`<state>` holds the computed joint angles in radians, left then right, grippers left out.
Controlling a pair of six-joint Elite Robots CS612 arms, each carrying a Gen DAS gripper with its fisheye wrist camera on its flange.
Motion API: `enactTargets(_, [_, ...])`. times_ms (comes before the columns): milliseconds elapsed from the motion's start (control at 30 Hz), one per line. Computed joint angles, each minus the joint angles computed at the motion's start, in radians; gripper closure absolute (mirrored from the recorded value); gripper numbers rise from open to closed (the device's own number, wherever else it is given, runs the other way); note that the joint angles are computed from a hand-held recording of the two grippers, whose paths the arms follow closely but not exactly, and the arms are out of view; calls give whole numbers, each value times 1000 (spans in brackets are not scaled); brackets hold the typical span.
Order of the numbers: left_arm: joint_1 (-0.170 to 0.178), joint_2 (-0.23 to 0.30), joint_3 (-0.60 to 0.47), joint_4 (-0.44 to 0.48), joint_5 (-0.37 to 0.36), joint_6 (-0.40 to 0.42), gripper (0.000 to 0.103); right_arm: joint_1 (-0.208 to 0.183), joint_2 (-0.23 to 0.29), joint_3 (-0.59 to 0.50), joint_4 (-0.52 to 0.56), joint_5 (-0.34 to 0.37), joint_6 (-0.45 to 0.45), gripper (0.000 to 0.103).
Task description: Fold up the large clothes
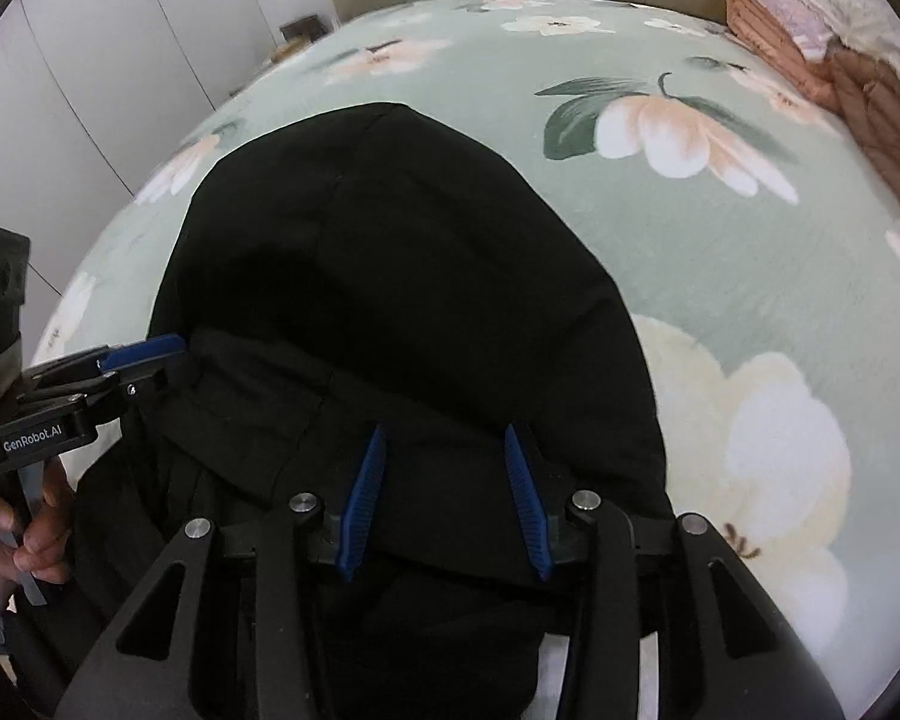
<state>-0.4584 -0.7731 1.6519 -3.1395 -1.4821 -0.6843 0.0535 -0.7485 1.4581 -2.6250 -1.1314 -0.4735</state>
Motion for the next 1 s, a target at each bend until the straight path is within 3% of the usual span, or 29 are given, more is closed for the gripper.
enactTargets(67, [-5, -1, 4, -6, 19, 8, 59, 1, -18, 5, -21, 19, 0, 56])
enactTargets(133, [-4, -2, 7, -11, 16, 6, 59, -1, -30, 5, -59, 83, 8, 46])
enactTargets(167, [-5, 1, 5, -16, 16, 2, 59, 2, -31, 0, -78, 101, 20, 36])
enactTargets(233, [-7, 2, 9, -25, 21, 1, 59, 20, -15, -40, -94, 109, 42, 33])
enactTargets(333, [-10, 11, 2, -33, 25, -2, 59, 64, 40, -129, -65, 7, 60, 36])
enactTargets(400, [-10, 14, 3, -41, 27, -1, 59, 88, 79, -177, -27, -82, 68, 55])
enactTargets(467, [-13, 15, -2, -32, 38, 6, 59, 100, 115, -221, 48, -136, 74, 56])
enactTargets(600, [-13, 13, 3, -37, 39, 7, 59, 89, 109, -221, 85, -120, 84, 56])
enactTargets(733, [1, -13, 9, -26, -4, -26, 59, 39, 37, -130, 65, 6, 63, 56])
enactTargets(833, [-3, -45, 20, -15, 34, 8, 59, 12, -19, -50, 1, -13, 0, 56])
enactTargets(900, [7, -50, 17, -4, 9, 6, 59, -2, -32, -32, 31, -48, -36, 56])
enactTargets(1000, [32, -13, -38, 162, -68, -29, 59, -12, -10, -48, 138, -98, -61, 56])
